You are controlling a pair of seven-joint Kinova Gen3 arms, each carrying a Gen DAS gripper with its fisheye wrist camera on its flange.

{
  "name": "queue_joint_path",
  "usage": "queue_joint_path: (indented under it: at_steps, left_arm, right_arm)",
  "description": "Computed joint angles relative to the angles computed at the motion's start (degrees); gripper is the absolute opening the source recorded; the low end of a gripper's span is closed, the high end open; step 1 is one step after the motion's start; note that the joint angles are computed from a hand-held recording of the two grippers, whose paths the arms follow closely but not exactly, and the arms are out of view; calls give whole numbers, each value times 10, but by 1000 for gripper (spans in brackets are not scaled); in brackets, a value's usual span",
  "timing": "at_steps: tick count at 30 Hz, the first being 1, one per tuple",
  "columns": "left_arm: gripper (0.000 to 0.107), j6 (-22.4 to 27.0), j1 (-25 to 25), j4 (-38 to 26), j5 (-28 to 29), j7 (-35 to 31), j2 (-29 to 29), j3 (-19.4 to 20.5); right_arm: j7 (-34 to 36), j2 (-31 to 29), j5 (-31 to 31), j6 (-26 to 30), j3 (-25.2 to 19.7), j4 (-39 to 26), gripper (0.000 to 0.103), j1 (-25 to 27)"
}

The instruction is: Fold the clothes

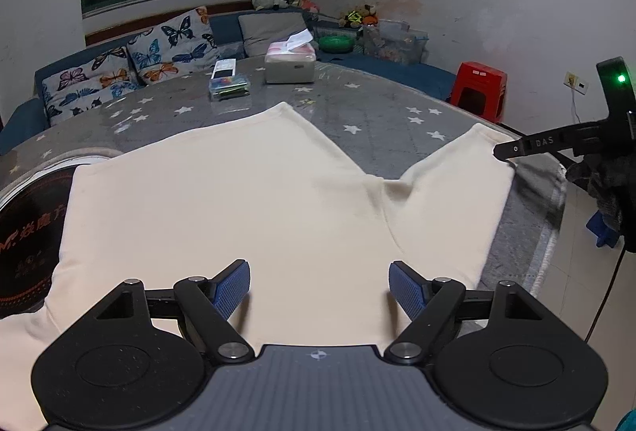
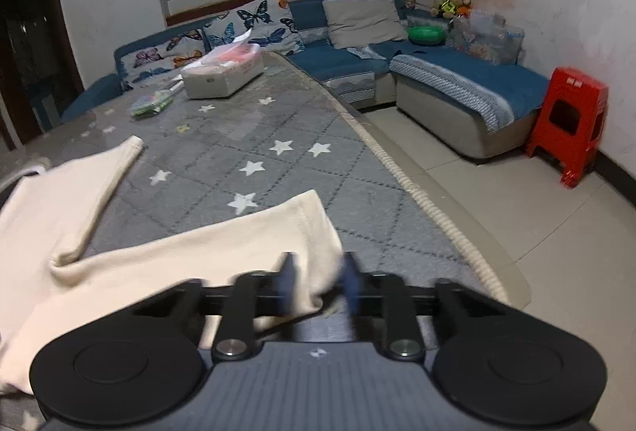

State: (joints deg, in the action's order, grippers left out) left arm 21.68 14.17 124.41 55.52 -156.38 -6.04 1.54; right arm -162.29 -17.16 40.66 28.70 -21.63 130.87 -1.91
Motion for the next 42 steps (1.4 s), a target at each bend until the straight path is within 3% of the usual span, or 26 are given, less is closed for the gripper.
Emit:
queue_joint_path:
  at_steps: [4, 11, 16, 20, 27, 35, 37, 39, 42]
  left_arm:
    - [79, -7, 8, 11, 24, -31, -10, -5]
    - [80, -19, 18, 21, 30, -41, -13, -4]
    - [80, -31, 28, 35, 75, -79, -30, -21]
    - [80, -33, 21, 47, 113, -103, -52, -46]
    - [81, -28, -12, 76, 168, -147, -89, -85]
    - [81, -4, -71, 90, 166, -141, -105, -102]
    - [81, -3, -80, 91, 161, -135, -107, -102]
    - [81, -2, -85, 91, 160, -135, -108, -105]
    - [81, -5, -88, 90, 162, -136, -110, -106]
  right_arm:
    - [16, -21, -24, -17, 15, 3, 10, -7]
    - [130, -73, -104, -32, 34, -33, 9, -39]
    - [219, -74, -156, -47, 45, -82, 9, -84]
    - [291, -49, -192, -59, 46, -129, 9, -124]
    - [408, 45, -231, -56, 11, -221, 9, -164]
    - [458, 139, -247, -43, 21, -291, 9, -243]
    - [456, 144, -246, -51, 29, -289, 10, -260]
    - [472, 141, -262, -57, 41, -285, 18, -270]
    - [464, 128, -256, -56, 45, -275, 18, -270]
